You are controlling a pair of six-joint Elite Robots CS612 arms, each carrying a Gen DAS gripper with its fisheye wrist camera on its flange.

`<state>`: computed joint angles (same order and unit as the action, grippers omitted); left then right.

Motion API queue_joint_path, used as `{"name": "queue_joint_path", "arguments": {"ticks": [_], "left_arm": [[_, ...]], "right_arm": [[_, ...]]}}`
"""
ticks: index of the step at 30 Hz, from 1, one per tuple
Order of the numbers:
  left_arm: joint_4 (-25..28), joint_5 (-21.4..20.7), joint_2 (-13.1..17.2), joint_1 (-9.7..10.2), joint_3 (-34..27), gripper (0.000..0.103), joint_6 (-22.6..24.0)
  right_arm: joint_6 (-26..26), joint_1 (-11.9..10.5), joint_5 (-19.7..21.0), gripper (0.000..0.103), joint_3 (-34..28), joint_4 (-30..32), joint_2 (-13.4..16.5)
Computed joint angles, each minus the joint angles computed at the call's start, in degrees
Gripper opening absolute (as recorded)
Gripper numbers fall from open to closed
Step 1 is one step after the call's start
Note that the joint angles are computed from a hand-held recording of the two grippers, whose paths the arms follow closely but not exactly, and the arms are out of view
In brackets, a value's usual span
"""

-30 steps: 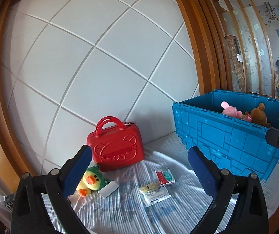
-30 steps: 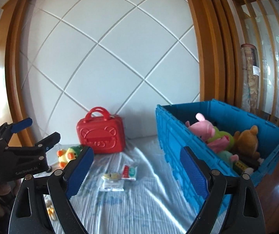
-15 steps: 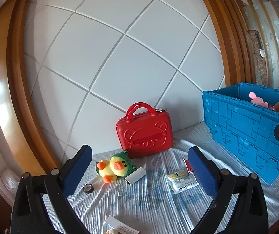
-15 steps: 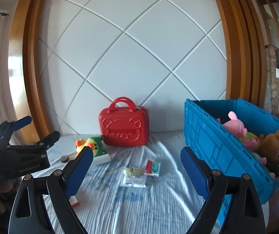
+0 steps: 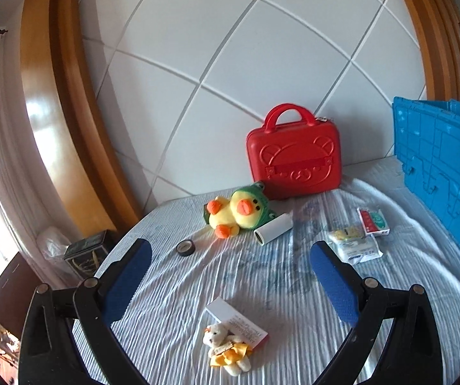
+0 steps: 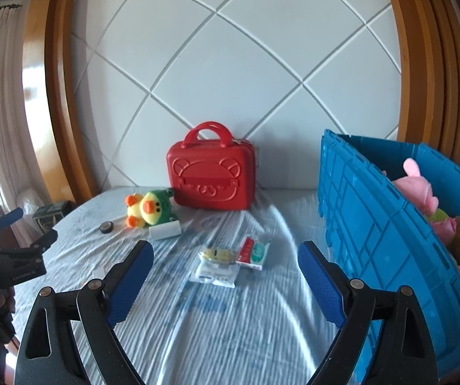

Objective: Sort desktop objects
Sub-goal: 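Move both tools back from the bin toward the bed items, then grasp white teddy in yellow dress with left tool while right tool grasps white tissue pack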

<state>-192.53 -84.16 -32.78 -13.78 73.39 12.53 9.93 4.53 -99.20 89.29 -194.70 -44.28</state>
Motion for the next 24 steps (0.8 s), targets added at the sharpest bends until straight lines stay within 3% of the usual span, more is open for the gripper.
{"name": "queue_joint_path", "arguments": {"ticks": [6, 11, 16, 21, 24], "left_arm": [[2.2, 6.7, 0.9, 0.56, 1.2, 0.101, -0.9], [4.0, 7.8, 1.9, 1.99, 2.1, 0.101, -0.2], [11.9, 3.4, 3.6, 3.97, 0.6, 0.101, -2.7], [15.6, 1.1, 6.6, 4.25, -3.6, 0.101, -1.6], [20.8, -0.4, 9.1, 4.37, -8.3, 0.101, -3.0]], "right_arm": [[0.1, -1.5, 5.8, 0.092, -2.8, 4.2, 2.6], [-1.7, -1.3, 8.5, 0.092, -5.7, 8.0, 4.6], [-1.0, -1.0, 8.3, 0.092, -8.6, 10.8, 6.2], [0.5, -0.8, 8.2, 0.092, -11.5, 13.8, 7.6], [-0.3, -0.6, 7.6, 0.092, -13.2, 15.1, 8.5]]}}
